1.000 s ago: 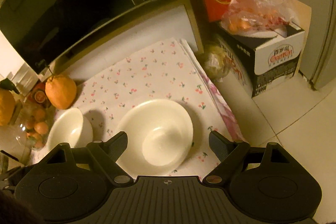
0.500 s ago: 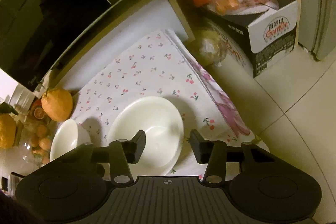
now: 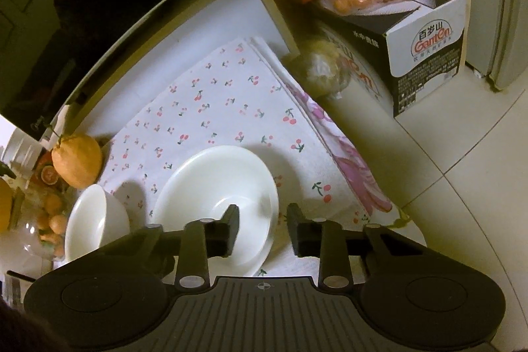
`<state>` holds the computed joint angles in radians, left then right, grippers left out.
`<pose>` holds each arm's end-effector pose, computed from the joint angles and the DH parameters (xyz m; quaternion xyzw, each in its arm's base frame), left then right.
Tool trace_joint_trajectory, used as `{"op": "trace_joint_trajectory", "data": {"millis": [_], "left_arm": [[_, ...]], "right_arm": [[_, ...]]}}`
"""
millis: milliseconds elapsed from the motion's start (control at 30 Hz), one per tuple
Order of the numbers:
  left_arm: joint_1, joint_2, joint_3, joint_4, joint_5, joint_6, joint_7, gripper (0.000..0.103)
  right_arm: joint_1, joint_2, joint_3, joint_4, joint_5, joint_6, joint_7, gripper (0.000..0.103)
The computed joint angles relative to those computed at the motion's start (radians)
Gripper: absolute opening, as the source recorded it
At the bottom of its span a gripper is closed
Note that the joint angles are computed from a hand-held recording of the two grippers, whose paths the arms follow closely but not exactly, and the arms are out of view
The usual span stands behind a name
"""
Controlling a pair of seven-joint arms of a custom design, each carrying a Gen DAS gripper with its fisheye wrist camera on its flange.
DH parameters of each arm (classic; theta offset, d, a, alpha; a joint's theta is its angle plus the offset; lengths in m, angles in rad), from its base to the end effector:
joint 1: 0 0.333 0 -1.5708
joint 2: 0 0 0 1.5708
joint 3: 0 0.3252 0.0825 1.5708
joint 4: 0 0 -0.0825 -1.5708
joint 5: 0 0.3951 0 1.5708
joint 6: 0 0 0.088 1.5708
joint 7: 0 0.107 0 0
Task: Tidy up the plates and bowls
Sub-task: 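Lift the cream bowl with both grippers and carry it toward the stack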
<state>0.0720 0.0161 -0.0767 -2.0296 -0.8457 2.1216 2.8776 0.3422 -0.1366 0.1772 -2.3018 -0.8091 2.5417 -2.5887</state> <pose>0.5795 -0.0363 0.4631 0.3175 -0.8774 0.3595 0.0138 0.4551 0.2724 0.4418 -0.2640 0.9046 -0.1635 0.2920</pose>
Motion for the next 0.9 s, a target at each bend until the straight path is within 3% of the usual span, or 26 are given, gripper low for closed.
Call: {"op": "trace_joint_trajectory", "data": {"millis": [33,167,900], "left_arm": [[-0.001,-0.002,-0.001,-0.003,-0.002,0.007,0.005,0.014],[0.0,0.0,0.0,0.001,-0.014,0.007,0.008,0.013],[0.017,-0.033,0.02,0.014,-0.016,-0.02,-0.005,0.013]], "right_arm": [[0.001,0.003,-0.001,0.002,0.0,0.0,-0.011,0.011],[0.009,0.018,0.001,0.023,-0.001,-0.033,-0.055,0.011],[0.027,0.009,0.011,0.071,-0.034,-0.071,-0.031,0.011]]}}
